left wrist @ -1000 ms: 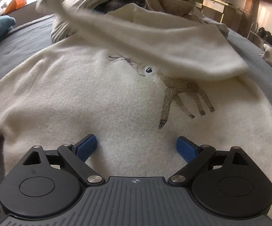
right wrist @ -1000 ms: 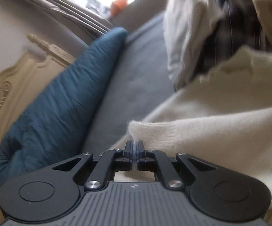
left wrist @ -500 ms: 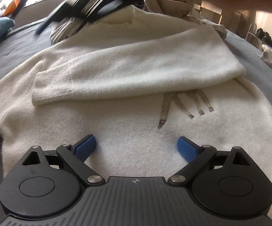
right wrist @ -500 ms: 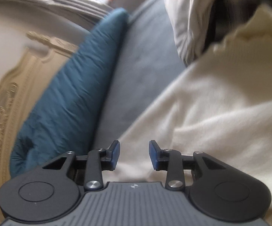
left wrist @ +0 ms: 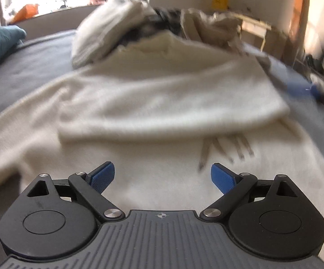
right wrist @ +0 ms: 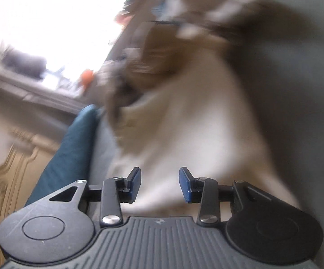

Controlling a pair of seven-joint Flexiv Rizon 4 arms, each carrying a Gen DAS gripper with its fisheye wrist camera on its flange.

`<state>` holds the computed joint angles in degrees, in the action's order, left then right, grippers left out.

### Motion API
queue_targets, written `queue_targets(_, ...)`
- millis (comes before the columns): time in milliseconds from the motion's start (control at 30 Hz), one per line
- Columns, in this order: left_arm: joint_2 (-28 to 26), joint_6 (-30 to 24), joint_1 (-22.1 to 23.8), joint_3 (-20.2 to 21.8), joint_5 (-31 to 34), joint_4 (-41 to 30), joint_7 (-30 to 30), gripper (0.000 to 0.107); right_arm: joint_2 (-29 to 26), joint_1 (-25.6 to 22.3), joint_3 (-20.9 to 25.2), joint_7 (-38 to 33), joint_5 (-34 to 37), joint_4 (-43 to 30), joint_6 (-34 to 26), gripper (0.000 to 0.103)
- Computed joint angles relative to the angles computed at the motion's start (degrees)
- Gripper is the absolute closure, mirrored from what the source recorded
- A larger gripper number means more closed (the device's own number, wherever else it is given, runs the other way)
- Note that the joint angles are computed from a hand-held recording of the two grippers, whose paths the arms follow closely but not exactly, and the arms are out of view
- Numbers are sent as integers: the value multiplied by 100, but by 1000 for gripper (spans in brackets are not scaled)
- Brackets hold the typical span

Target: Fold clothes

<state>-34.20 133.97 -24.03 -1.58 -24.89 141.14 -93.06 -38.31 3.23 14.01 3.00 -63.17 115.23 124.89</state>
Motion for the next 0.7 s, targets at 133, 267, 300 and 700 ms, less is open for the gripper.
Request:
queue_targets(133,-12,-276,-891,469,-1961,-253,596,29,190,443,-216,-805,1285,734,-95,63)
queue_targets(267,-243,-442,-920,434,-2858,-601,1256,38,265,618,-164,-1350,2003,991,-84,63)
queue_targets(300,-301,-386,-796,378,-2727,-629,1240,38,287,632,-154,-1469,2146,1036,-97,63)
queue_targets(700,-573,1108,-786,-22,-3076,-750,1412,97,383,1165,-83,-2737,3841,1304,-491,66)
